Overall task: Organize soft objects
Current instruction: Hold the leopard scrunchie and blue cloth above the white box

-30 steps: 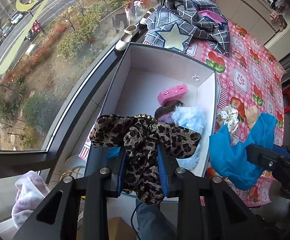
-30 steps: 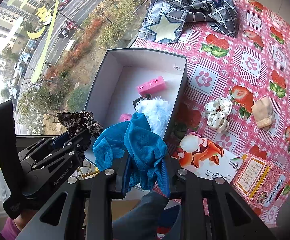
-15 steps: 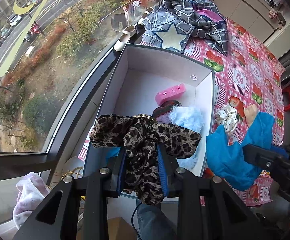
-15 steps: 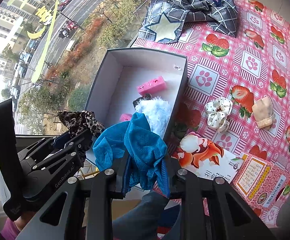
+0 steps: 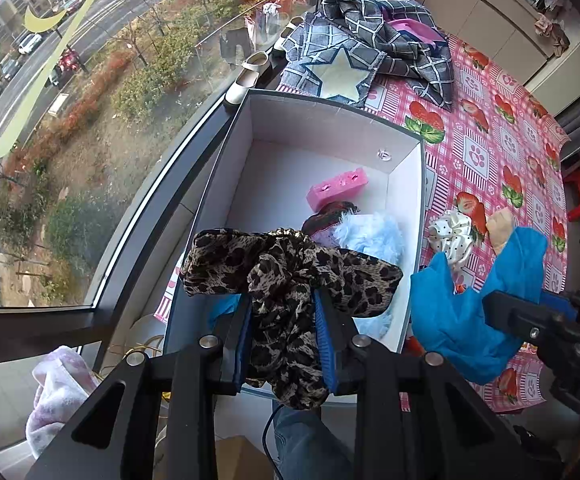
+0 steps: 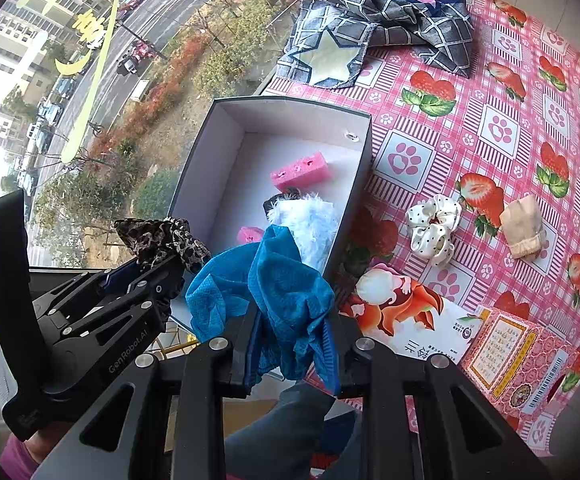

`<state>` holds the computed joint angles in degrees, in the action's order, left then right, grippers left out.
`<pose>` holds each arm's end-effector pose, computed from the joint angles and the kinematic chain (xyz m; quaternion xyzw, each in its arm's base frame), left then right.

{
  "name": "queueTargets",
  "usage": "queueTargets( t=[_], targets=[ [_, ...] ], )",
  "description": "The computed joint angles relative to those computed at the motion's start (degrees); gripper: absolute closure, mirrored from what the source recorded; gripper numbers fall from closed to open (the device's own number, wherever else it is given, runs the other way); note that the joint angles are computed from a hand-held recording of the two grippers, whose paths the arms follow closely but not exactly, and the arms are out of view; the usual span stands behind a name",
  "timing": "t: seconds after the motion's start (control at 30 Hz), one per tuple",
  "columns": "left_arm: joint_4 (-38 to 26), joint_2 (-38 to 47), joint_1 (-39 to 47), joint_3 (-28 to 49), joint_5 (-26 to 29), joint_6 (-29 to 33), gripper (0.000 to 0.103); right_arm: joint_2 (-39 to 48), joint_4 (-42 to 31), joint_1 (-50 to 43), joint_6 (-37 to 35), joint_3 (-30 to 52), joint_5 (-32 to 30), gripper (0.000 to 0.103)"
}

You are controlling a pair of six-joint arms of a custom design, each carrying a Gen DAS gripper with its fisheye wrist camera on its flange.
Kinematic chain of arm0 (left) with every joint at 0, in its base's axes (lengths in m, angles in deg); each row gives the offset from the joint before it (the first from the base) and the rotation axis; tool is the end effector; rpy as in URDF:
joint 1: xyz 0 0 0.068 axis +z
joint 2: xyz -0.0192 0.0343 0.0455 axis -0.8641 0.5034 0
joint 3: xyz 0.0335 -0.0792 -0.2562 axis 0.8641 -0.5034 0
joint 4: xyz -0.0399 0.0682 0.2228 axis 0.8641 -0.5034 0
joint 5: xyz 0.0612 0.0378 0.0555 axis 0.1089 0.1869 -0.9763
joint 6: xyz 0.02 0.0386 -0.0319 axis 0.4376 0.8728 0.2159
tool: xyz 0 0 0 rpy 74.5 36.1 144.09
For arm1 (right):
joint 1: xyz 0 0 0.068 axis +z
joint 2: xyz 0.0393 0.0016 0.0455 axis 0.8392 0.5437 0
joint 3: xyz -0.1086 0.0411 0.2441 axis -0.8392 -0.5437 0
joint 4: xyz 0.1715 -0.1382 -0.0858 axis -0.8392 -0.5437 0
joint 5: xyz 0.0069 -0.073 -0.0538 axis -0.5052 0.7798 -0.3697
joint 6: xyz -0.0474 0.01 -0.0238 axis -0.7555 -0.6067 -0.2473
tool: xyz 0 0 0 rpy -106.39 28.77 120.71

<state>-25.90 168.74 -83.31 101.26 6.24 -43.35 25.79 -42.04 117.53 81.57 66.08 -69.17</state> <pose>0.2363 -0.1048 0.3162 0.2919 0.9529 -0.0327 0.0762 0.1481 0.2545 0.3409 0.2497 0.9516 0.1547 0.0904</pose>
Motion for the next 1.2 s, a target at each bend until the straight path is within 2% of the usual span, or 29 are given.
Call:
queueTargets(
  t=[1.2],
  targets=[
    [0.2,-0.1,2.1,-0.4,0.1,0.8,0.072,3.7,-0.7,-0.7,-2.9,4.0,-0.9,0.076]
  ],
)
